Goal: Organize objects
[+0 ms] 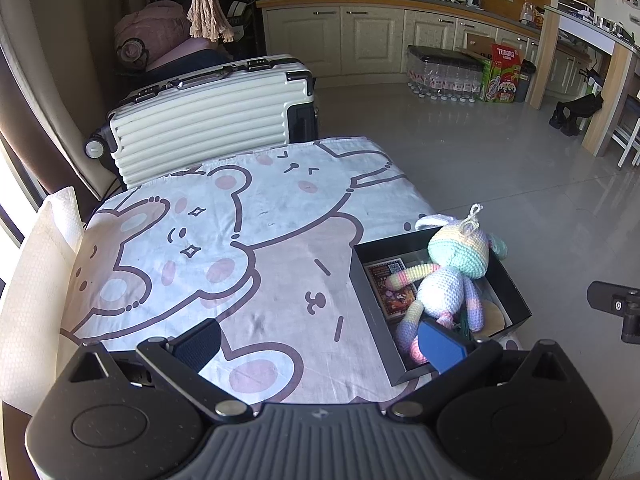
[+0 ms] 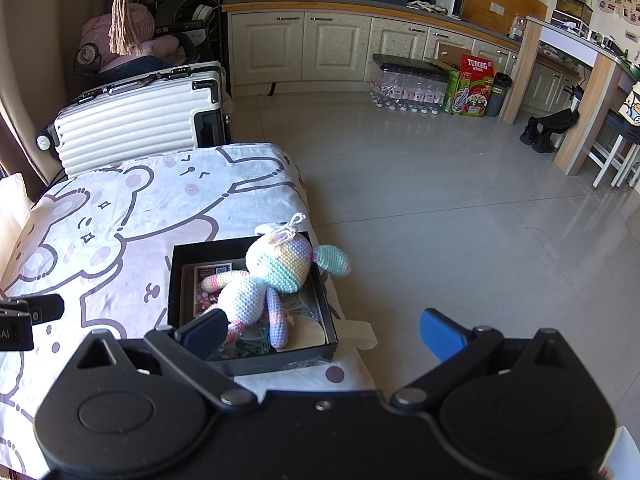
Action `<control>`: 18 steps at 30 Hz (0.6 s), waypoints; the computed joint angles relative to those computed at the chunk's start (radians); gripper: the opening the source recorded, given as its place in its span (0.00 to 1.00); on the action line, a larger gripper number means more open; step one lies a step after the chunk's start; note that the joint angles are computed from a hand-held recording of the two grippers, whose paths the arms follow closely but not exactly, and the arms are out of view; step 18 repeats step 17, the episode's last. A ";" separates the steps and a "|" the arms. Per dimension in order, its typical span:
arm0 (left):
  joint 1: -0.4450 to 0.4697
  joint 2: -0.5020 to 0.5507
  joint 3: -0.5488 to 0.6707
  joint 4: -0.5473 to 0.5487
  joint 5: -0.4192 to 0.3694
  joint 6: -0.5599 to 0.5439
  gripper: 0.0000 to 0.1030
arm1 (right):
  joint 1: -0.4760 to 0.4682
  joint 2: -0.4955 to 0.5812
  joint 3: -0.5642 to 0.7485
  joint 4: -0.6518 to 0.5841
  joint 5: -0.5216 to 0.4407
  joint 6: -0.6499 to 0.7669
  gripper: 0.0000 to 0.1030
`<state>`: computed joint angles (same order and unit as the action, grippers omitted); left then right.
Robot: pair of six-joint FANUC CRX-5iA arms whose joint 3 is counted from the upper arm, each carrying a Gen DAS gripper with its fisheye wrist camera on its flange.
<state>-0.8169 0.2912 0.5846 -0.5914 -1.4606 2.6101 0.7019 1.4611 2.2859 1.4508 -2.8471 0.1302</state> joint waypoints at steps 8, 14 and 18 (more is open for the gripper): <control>0.000 0.001 0.000 0.001 0.001 0.000 1.00 | 0.000 0.000 0.000 0.000 0.000 0.000 1.00; -0.003 0.002 -0.003 0.003 0.002 0.004 1.00 | 0.000 0.000 0.000 0.000 0.000 0.000 1.00; -0.005 0.005 -0.004 0.005 0.001 0.006 1.00 | 0.000 0.000 0.000 0.000 0.000 0.000 1.00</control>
